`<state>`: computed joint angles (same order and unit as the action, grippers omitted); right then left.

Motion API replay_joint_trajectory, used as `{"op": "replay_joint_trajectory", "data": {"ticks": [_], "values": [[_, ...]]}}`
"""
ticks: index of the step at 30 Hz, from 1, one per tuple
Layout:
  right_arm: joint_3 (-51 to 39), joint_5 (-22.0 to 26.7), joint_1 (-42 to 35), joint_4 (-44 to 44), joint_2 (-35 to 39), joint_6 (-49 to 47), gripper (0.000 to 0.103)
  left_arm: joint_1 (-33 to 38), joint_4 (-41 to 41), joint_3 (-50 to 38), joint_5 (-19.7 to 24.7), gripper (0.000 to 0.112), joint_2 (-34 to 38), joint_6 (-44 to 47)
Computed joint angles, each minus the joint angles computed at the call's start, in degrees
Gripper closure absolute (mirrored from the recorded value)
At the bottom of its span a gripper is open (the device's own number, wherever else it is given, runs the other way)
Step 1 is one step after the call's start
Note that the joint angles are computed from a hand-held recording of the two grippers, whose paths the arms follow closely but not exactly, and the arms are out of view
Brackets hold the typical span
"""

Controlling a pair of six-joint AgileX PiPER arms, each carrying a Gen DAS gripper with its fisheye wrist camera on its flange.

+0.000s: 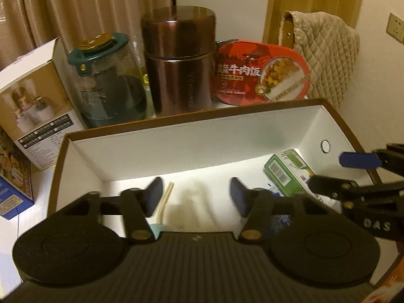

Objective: Organize rigid objects
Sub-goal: 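Lower the hair clip and medicine box into the box and open both grippers, then withdraw both grippers from the box back over the mat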

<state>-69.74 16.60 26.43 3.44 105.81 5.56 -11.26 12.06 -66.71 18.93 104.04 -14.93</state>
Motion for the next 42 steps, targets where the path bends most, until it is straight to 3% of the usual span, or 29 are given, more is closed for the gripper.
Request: {"op": "replay_joint_trajectory", "data": {"ticks": [13,27,42], "values": [[6.2,-1.6,0.6,6.1,-6.1,-4.5,0.04,3.2,-7.3,6.1,0.8,0.052,-6.8,6.8],[9.7,-1.2,2.7,-1.5,-10.9,5.3,0.039,3.6,-8.7,10.5,3.0,0.052,-14.8,7.8],[19.7,-1.1,8.2,-7.2,-23.2,15.8,0.039,7.1,-14.8,23.4,7.1,0.052,-34.9,13.9]]}}
